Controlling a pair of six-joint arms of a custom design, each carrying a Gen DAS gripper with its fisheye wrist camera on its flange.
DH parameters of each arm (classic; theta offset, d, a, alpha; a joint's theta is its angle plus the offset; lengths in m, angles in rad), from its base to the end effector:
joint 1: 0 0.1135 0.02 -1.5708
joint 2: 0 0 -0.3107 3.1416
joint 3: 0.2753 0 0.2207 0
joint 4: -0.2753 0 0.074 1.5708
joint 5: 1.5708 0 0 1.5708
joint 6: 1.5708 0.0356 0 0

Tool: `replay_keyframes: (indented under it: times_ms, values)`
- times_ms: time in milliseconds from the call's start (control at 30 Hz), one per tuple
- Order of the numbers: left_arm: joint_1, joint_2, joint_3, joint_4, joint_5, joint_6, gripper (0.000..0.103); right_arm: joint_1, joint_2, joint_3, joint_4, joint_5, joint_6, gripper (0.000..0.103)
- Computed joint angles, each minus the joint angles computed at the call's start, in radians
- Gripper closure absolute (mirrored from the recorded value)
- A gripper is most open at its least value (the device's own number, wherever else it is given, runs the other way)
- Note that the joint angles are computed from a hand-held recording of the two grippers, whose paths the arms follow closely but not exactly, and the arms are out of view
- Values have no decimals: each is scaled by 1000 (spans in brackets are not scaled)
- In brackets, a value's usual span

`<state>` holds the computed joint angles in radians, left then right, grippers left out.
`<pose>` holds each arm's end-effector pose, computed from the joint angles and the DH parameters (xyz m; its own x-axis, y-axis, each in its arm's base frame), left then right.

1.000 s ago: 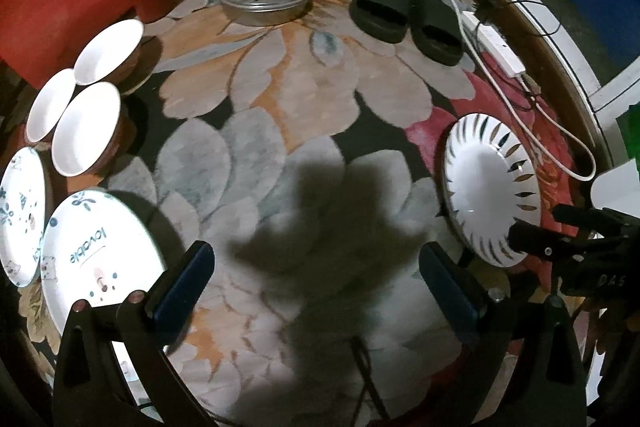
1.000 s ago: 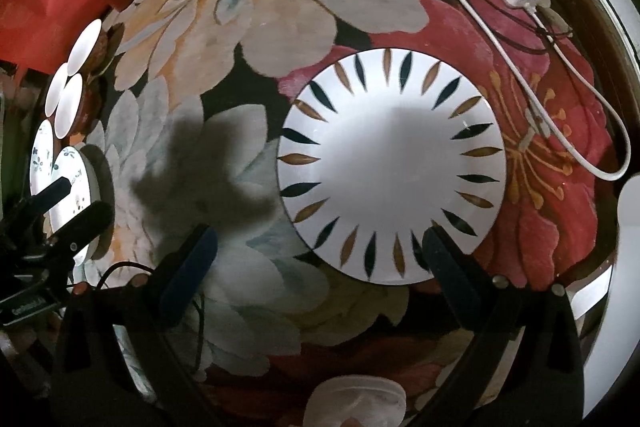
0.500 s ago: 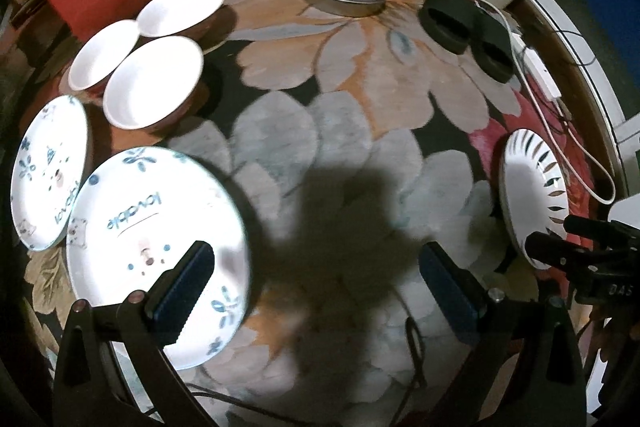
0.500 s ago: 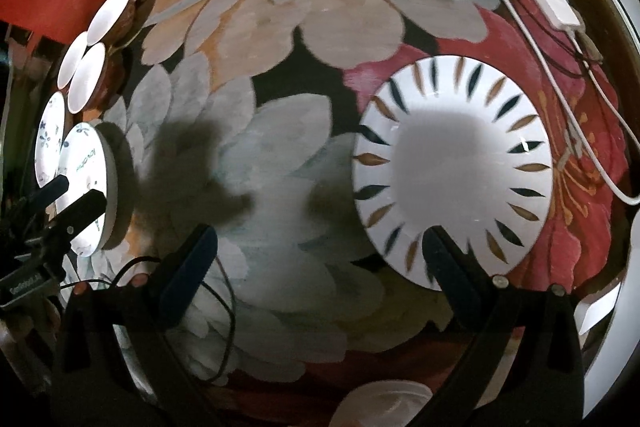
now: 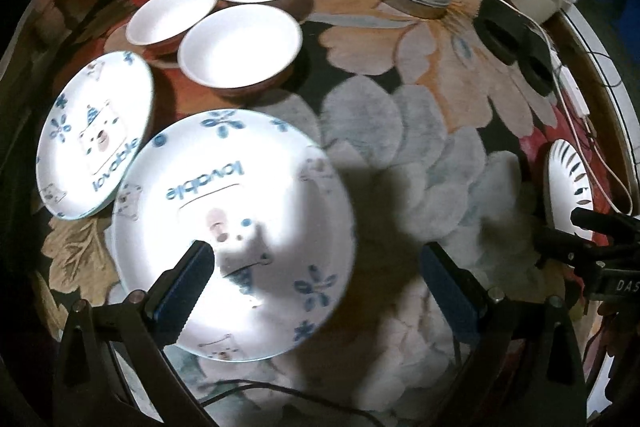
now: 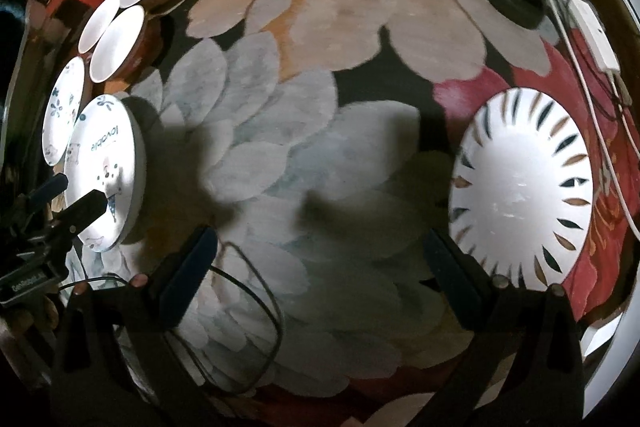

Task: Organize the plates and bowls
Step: 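Move both grippers back toward the large lovable bear plate, then grasp the rim of the large lovable bear plate with both grippers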

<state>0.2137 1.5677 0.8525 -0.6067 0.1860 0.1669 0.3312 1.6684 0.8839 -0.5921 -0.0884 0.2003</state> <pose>0.2414 0.0456 0.2246 -0.9612 -0.0415 -0.2727 -0.0043 0.9907 -0.1358 0.2487 0.0889 0.2077 -0.9770 -0.1264 -0.1719 -0.1486 0.9812 0.1233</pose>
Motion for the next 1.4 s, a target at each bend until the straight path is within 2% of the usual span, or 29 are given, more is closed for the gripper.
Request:
replay_keyframes:
  times_ms: [367, 633, 767, 833, 900, 1033, 1067, 1133, 1200, 1267, 1367, 1400]
  values:
    - [203, 25, -11, 21, 19, 122, 1, 150, 84, 51, 78, -17, 34, 0]
    - [389, 92, -10, 47, 47, 218, 1, 244, 227, 183, 78, -77, 53, 0]
    - [468, 137, 0, 66, 62, 225, 2, 279, 284, 248, 81, -88, 45, 2]
    - [493, 154, 1, 75, 72, 225, 7, 291, 308, 271, 80, -90, 42, 9]
    - [515, 182, 11, 76, 77, 223, 15, 310, 348, 304, 74, -92, 38, 25]
    - [538, 241, 29, 79, 86, 216, 22, 330, 405, 334, 83, -129, 30, 40]
    - [540, 254, 33, 77, 92, 214, 24, 335, 412, 338, 87, -136, 32, 47]
    - [539, 285, 44, 67, 94, 216, 51, 345, 426, 348, 88, -152, 31, 57]
    - [530, 309, 45, 71, 90, 217, 59, 354, 441, 361, 83, -169, 29, 72]
    - [531, 310, 41, 86, 101, 221, 61, 365, 453, 368, 85, -160, 28, 82]
    - [530, 330, 64, 70, 142, 242, 77, 381, 459, 363, 102, -134, 27, 84]
    - [523, 331, 71, 62, 140, 243, 79, 386, 461, 359, 110, -124, 24, 85]
